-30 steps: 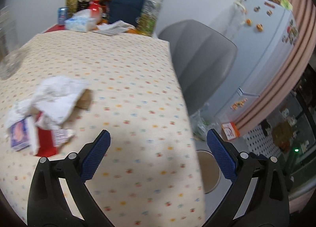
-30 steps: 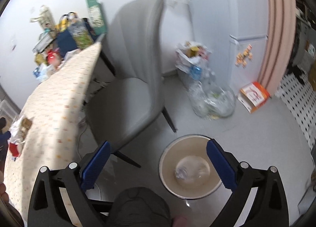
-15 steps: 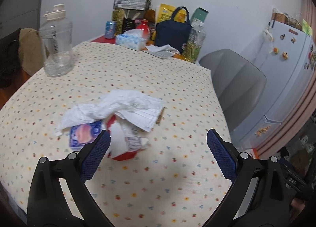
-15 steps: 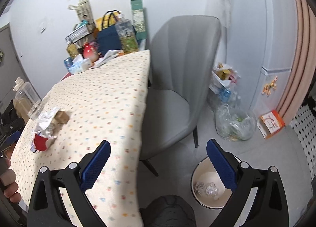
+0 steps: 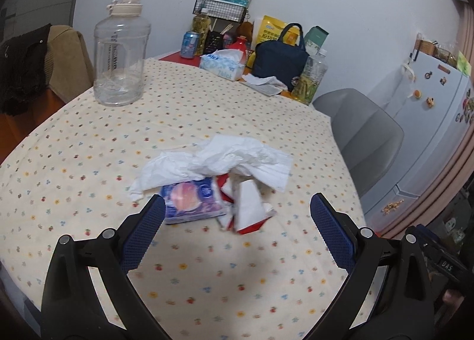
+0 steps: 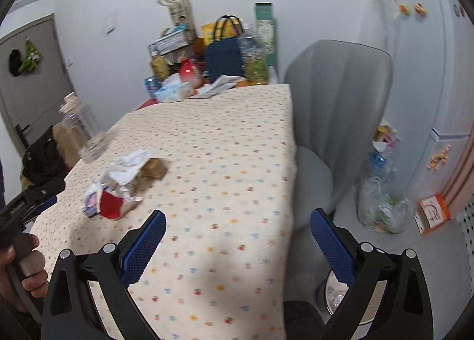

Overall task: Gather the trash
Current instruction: 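Move both tools back over the table toward the remaining trash, then close the left tool on the crumpled white tissue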

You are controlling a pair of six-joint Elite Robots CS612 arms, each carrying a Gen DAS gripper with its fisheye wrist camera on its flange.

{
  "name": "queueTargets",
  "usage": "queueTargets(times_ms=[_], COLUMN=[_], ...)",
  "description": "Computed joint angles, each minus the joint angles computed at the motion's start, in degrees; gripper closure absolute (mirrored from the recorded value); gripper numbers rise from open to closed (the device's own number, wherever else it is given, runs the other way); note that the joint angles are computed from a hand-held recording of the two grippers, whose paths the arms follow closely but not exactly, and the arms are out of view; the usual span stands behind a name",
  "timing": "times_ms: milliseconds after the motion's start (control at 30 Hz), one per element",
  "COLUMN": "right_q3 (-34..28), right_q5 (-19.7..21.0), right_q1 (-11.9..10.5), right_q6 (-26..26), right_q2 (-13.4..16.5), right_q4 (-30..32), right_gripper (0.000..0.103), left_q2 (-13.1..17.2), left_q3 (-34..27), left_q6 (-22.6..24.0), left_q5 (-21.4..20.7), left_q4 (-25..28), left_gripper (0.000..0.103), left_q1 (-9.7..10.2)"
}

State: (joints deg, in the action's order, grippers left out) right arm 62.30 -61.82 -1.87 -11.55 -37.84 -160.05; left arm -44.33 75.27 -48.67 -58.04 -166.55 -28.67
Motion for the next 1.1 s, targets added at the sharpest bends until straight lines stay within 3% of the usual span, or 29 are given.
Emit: queueTargets(times_ms=[400,533,767,900,1100], right_q3=[0.1,-0.6,-2.0,-2.8,-3.4], right_q5=[4.8,5.5,5.7,5.7,5.9], right_q1=[1.0,1.2,1.3,1.4,1.7], right_q6=[-5.0,-5.6,-5.1,-5.1,-5.7], right_q2=[-0.2,0.1,1.0,1.6,1.9], right_q4=[2.3,3.6,5.5,6.9,7.8], right_gripper=[0.008,0.008,0.008,0.008,0.008], left_q2=[-1.4,-0.9,0.3,1.0,2.1], left_q3=[3.8,3.1,1.2,0.0,-1.8], left_q6=[-3.6,-4.0,-6.4,-8.1,-8.5], left_q5=[-1.2,-1.6,-4.0,-4.3,-5.9], left_q4=[1.5,3.5,7.5,10.6,12.8], left_gripper=[0.008,0.022,0.035,0.051,0.055], left_q1=[2.15,2.94,4.35,4.79,5.39])
